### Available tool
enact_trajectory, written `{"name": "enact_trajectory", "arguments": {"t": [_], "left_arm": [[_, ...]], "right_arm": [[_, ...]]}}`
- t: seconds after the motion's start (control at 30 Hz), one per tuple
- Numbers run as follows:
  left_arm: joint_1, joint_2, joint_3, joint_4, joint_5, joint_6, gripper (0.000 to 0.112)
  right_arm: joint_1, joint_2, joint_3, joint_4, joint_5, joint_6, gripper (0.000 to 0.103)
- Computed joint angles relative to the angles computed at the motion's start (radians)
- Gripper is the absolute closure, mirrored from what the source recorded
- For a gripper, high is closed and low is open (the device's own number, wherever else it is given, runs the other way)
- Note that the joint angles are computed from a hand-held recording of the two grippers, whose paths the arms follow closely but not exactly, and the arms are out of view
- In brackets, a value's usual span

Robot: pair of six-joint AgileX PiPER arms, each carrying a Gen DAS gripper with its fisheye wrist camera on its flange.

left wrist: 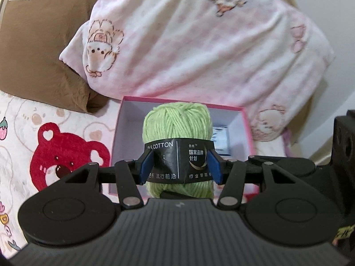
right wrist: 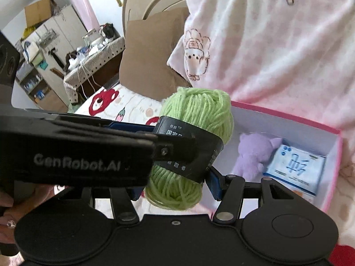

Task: Organize objects
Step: 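Lift the yarn ball with the left tool and carry it over the pink box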

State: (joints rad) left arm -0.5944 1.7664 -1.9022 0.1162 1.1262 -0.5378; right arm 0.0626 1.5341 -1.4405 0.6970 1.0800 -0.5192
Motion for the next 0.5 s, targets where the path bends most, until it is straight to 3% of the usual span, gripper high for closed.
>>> {"name": "enact_trajectory", "arguments": {"t": [0.2,0.5], "left_arm": [[0.028,0.101,0.002,0.011,-0.065,0.073,0.061],[0.071,0.249,-0.023,-0.047,-0.087,0.144,0.061]], "right_arm": [[-0.003,0.073,0.128,0.131,-0.18,-0.133,0.042],[0.029,0.205,0.152,0.114,-0.283,-0.159,0.042]]}}
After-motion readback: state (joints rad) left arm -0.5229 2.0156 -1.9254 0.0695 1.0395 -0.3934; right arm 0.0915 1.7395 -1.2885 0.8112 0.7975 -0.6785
